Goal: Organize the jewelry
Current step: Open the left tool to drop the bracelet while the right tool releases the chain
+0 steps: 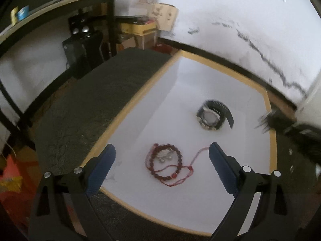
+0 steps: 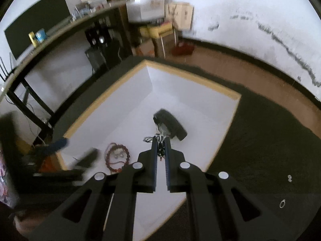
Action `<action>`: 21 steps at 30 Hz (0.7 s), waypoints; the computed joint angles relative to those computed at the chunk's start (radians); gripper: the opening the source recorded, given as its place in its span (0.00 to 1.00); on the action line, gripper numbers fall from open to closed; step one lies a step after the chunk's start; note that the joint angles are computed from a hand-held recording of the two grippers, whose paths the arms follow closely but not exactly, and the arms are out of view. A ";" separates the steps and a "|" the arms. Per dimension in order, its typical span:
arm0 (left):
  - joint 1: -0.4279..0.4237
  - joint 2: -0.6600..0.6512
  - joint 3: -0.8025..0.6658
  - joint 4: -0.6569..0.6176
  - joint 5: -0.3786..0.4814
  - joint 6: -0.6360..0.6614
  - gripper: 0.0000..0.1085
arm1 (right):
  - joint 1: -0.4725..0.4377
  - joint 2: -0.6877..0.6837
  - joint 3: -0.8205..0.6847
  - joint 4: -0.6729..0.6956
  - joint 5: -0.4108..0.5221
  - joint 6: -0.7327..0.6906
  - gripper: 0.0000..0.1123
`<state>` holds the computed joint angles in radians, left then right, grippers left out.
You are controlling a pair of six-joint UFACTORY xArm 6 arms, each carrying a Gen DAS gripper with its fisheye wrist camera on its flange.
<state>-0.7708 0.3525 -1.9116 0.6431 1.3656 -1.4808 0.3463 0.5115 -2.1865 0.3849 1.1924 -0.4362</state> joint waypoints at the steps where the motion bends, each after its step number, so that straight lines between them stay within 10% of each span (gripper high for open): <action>1: -0.001 -0.023 0.028 0.015 0.002 -0.025 0.85 | 0.008 0.051 -0.068 -0.026 0.040 0.016 0.07; 5: 0.004 -0.061 0.083 0.023 -0.005 -0.061 0.85 | 0.049 0.199 -0.254 -0.132 0.145 0.053 0.07; 19: -0.013 -0.063 0.074 0.058 -0.004 -0.044 0.85 | 0.090 0.176 -0.177 -0.229 0.089 0.025 0.07; 21: -0.014 -0.062 0.073 0.059 -0.004 -0.045 0.85 | 0.089 0.145 -0.128 -0.233 0.041 0.015 0.25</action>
